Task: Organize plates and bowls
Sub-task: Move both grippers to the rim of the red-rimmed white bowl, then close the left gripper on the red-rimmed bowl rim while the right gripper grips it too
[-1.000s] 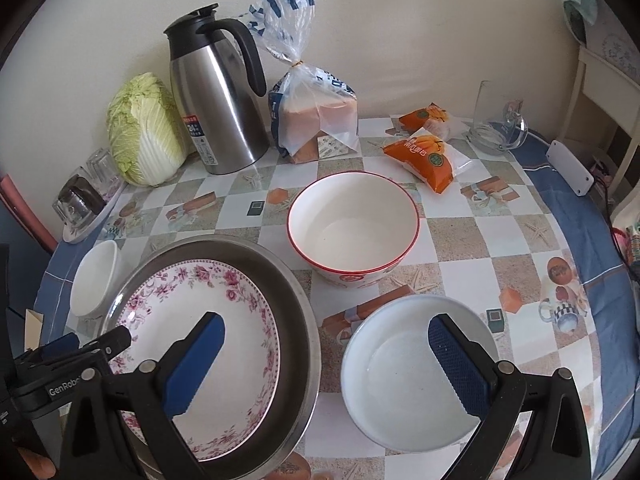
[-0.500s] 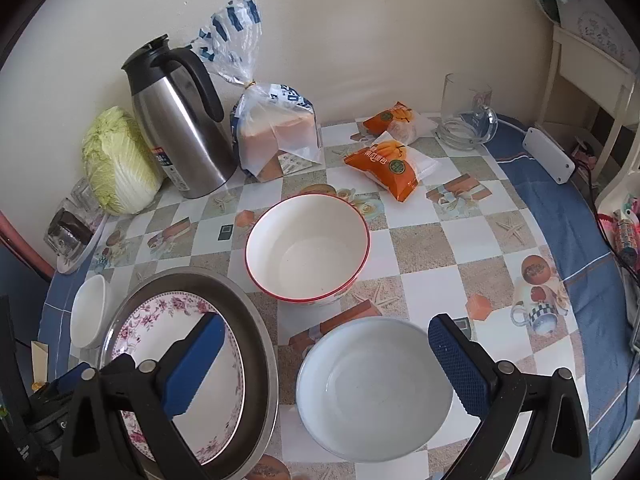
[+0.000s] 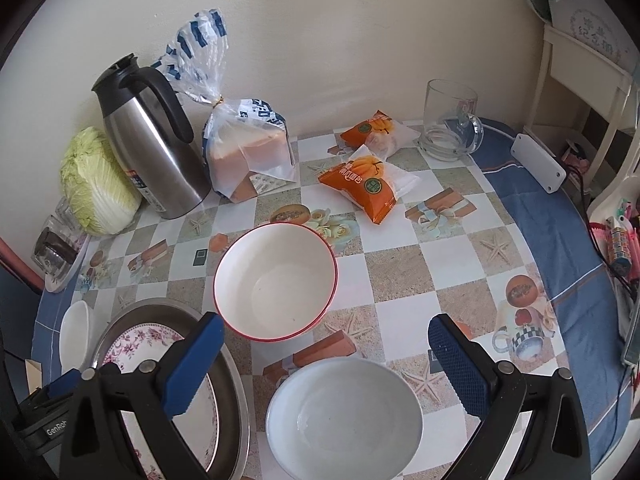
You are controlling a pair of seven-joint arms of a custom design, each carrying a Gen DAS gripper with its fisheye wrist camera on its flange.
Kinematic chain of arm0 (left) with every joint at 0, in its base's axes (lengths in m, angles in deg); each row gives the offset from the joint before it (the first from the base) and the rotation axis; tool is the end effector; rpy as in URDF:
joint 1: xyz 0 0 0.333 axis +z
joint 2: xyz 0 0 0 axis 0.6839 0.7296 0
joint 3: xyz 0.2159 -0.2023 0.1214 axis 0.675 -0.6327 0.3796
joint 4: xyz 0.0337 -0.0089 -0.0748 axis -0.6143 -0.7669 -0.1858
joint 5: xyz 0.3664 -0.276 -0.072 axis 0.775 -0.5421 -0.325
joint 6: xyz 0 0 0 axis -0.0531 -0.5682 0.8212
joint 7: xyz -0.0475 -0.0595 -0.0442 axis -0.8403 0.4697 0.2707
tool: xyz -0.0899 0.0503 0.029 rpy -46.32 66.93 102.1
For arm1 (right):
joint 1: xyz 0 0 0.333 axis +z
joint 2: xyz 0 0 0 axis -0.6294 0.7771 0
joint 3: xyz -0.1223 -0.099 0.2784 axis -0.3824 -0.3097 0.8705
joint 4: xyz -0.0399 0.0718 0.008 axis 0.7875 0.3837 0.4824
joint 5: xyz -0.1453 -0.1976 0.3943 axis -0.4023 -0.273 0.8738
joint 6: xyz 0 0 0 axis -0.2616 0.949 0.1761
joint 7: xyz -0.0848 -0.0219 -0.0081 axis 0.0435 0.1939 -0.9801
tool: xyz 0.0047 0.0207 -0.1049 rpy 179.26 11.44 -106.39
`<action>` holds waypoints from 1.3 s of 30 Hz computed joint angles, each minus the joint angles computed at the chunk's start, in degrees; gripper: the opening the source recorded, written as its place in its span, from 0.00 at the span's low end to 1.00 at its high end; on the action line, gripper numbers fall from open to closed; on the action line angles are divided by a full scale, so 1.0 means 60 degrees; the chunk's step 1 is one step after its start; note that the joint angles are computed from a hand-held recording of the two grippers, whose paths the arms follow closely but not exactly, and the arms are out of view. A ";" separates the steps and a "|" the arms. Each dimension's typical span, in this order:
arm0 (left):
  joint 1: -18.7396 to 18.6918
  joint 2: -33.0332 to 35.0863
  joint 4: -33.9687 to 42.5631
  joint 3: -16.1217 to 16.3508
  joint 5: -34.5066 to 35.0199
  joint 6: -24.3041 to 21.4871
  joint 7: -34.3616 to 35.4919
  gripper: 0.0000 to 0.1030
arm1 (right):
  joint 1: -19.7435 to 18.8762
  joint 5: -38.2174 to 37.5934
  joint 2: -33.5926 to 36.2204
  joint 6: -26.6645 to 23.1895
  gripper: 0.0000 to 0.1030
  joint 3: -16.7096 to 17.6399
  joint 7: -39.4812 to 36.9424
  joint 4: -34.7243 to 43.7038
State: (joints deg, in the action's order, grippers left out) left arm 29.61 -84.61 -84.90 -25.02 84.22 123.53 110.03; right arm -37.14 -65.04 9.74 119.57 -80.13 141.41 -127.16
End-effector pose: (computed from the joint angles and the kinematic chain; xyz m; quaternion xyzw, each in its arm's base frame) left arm 0.5026 -0.2566 0.5096 -0.8109 0.5463 -0.1568 0.1393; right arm 0.5588 0.0020 0.5399 -0.6838 0.6719 -0.1499 0.2416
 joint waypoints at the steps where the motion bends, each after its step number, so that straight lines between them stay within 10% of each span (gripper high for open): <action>1: 0.0034 0.0108 0.0165 -0.0017 0.0109 -0.0073 0.0017 0.94 | -0.0002 -0.0014 0.0059 0.0015 1.00 -0.0003 -0.0017 0.0036; 34: -0.0228 0.4184 0.4205 0.0045 0.0053 -0.0282 0.0818 0.94 | 0.0068 0.0699 0.1947 -0.0045 0.87 -0.0200 -0.0095 0.0883; 39: -0.0322 0.4561 0.4535 0.0039 0.0113 -0.0384 0.0991 0.72 | 0.0095 0.0749 0.2100 -0.0064 0.78 -0.0189 -0.0157 0.0925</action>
State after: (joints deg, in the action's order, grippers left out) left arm 27.68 -57.25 -57.69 -24.79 84.90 121.23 115.98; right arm -36.57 -60.54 22.34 119.19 -81.26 140.47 -121.61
